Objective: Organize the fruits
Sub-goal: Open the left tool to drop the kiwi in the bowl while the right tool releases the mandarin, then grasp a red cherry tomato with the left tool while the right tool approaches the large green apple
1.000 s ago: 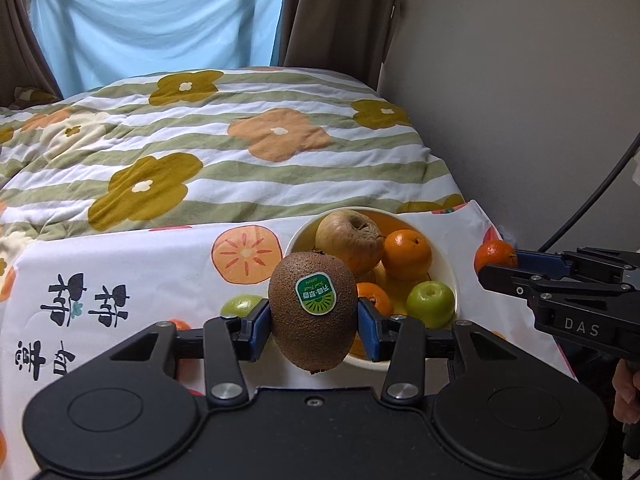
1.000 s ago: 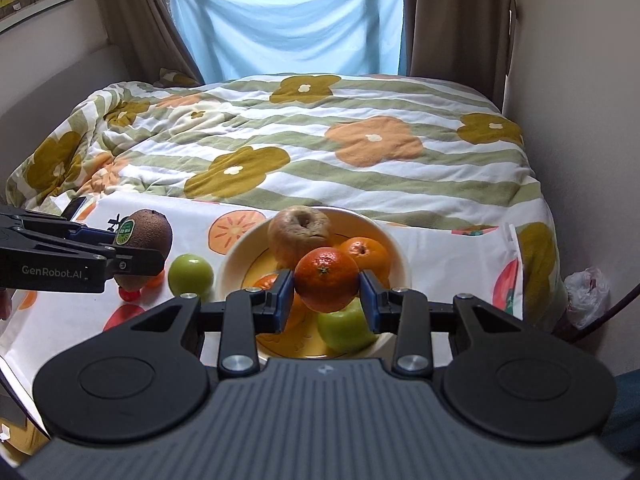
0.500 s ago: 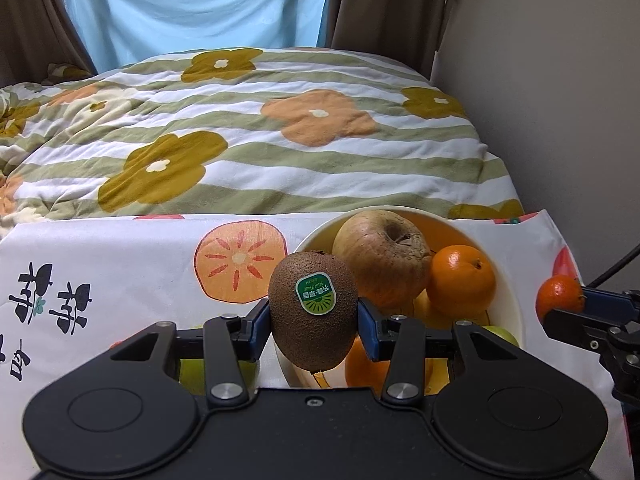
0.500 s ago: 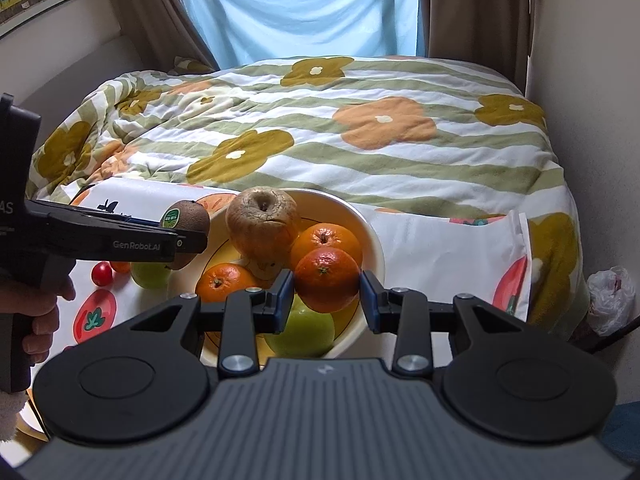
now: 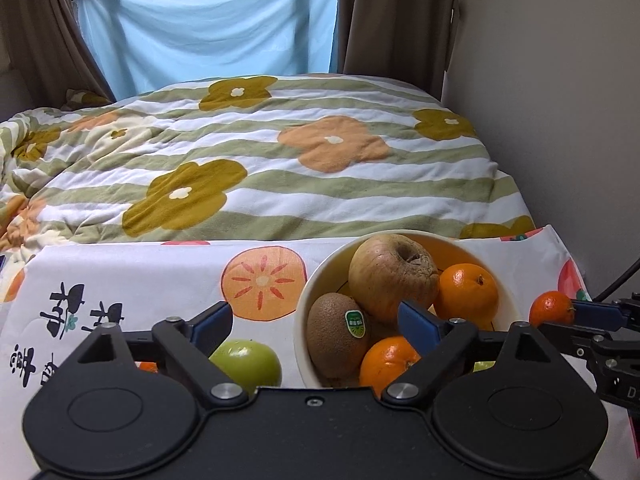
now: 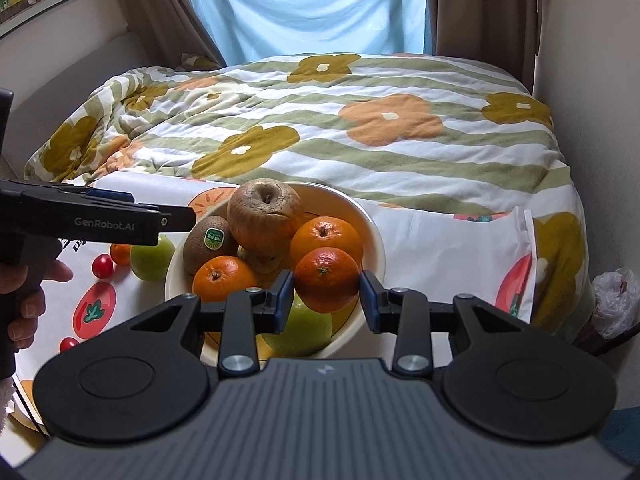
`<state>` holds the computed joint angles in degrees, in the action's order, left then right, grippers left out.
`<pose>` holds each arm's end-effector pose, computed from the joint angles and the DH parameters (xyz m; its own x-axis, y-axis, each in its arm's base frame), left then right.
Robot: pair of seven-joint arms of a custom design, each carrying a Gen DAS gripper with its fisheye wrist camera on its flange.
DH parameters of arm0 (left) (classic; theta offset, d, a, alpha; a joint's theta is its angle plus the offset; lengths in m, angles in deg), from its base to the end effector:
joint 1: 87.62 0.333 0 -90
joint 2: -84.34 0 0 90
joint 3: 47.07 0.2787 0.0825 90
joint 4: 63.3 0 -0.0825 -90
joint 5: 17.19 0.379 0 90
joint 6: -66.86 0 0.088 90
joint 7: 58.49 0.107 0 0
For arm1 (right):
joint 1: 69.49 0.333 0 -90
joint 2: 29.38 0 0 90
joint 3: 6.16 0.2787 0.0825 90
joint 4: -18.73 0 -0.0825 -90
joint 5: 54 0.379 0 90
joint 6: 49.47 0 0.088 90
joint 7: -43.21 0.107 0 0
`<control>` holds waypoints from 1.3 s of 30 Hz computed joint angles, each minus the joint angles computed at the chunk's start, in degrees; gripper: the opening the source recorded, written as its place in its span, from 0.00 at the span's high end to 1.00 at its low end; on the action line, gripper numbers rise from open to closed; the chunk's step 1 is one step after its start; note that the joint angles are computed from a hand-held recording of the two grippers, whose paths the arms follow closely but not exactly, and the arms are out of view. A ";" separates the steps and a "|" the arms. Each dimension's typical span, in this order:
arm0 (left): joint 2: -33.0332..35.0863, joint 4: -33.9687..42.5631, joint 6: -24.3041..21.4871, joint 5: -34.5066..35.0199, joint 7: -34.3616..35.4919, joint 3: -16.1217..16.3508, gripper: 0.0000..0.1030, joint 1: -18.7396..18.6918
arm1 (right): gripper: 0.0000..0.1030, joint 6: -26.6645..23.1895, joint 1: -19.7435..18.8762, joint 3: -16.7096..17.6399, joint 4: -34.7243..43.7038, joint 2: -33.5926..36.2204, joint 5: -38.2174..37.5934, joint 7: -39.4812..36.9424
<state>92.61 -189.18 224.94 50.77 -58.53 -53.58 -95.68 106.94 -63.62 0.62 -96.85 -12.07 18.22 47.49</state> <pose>0.5293 -0.1772 0.3125 0.2792 -0.9602 0.0047 -0.7210 -0.2129 -0.6595 0.5946 0.0946 0.2947 0.6141 -0.7749 -0.1496 -0.6193 -0.3556 -0.7000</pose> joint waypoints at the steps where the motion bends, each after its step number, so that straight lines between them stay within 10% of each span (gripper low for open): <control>1: -1.09 -1.05 -0.45 0.47 -0.50 -0.05 0.07 -0.18 | 0.51 -0.12 0.04 0.05 0.05 -0.01 -0.07 -0.15; 21: -8.82 -10.90 -3.71 6.99 -8.34 -3.39 0.06 0.69 | 0.50 1.39 1.87 3.18 4.37 5.38 -1.62 -1.82; 27: -11.08 -12.84 -6.20 8.33 -10.79 -4.70 0.06 -0.34 | 0.00 5.11 0.47 5.25 2.29 3.10 9.84 -13.11; 39: -19.03 -18.85 -11.64 4.75 -11.17 -7.68 0.05 -2.09 | 0.00 4.53 3.31 1.44 -2.74 -2.48 16.55 -18.07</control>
